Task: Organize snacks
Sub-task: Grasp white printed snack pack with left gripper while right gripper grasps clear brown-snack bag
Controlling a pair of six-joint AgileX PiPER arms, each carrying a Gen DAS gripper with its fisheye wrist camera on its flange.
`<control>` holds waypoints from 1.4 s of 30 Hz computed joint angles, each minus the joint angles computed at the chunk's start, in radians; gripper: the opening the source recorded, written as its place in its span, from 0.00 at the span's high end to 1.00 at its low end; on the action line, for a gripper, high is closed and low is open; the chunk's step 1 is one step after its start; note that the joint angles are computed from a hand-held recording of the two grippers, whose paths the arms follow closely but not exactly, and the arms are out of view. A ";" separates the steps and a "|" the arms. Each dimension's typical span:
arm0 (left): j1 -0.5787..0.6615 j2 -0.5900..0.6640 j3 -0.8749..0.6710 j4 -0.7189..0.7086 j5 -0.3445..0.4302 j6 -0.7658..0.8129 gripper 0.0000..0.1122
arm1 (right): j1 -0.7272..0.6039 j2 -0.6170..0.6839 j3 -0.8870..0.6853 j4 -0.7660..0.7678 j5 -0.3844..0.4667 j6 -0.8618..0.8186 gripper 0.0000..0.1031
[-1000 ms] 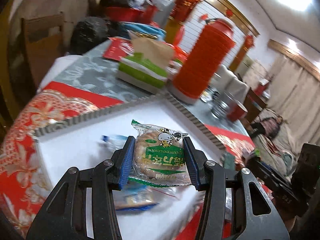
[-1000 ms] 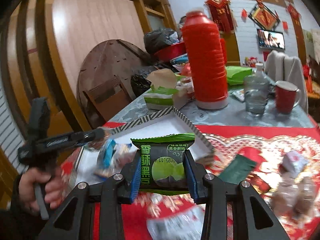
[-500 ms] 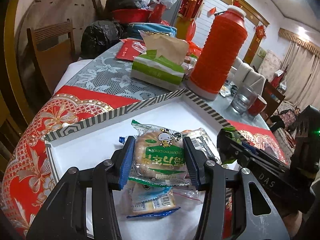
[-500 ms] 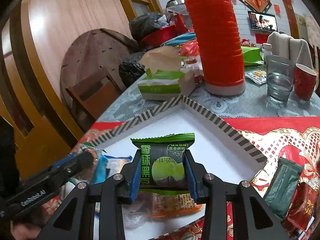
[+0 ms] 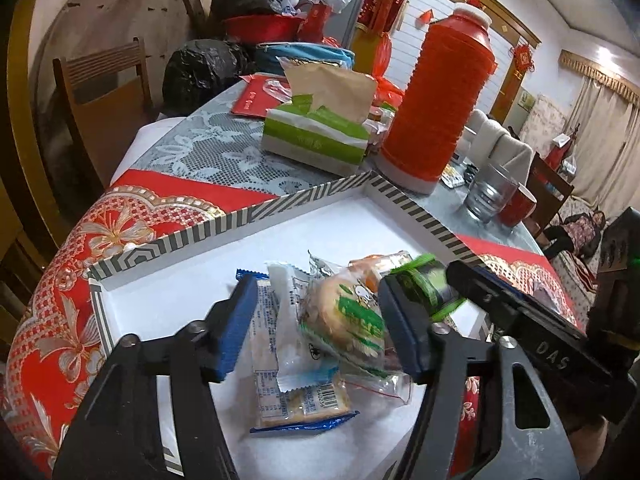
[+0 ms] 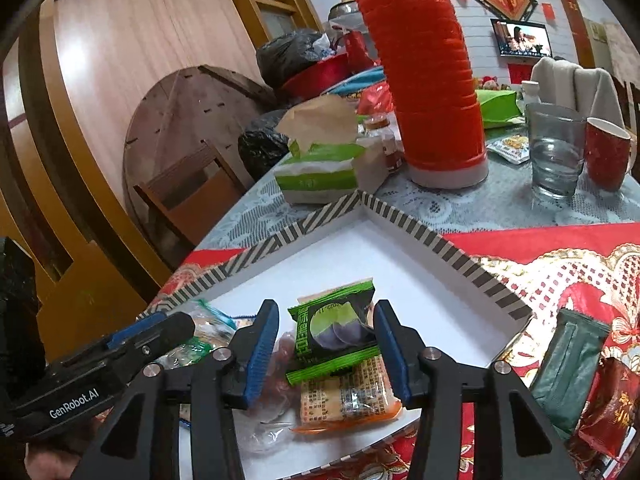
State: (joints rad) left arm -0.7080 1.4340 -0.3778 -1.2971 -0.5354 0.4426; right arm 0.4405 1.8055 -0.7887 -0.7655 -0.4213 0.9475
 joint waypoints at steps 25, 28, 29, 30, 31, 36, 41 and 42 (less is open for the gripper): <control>-0.332 0.330 -0.297 0.575 0.225 -0.091 0.36 | -1.223 -0.029 0.199 -0.717 -0.613 -0.084 0.41; -0.314 0.364 -0.338 0.516 0.285 -0.043 0.36 | -1.246 0.003 0.147 -0.691 -0.543 0.027 0.40; -0.303 0.359 -0.332 0.557 0.286 -0.093 0.36 | -1.254 0.014 0.130 -0.698 -0.523 0.055 0.40; -0.296 0.354 -0.317 0.616 0.281 -0.162 0.36 | -1.264 0.019 0.119 -0.714 -0.525 0.077 0.40; -0.286 0.352 -0.312 0.636 0.282 -0.193 0.36 | -1.271 0.022 0.108 -0.735 -0.535 0.096 0.40; -0.231 0.367 -0.323 0.591 0.341 -0.188 0.36 | -1.224 0.031 0.060 -0.859 -0.520 0.128 0.39; -0.263 0.388 -0.346 0.430 0.338 -0.016 0.31 | -1.093 -0.012 0.078 -0.901 -0.366 0.135 0.39; -0.269 0.392 -0.354 0.372 0.339 0.044 0.31 | -1.067 -0.011 0.075 -0.896 -0.338 0.132 0.39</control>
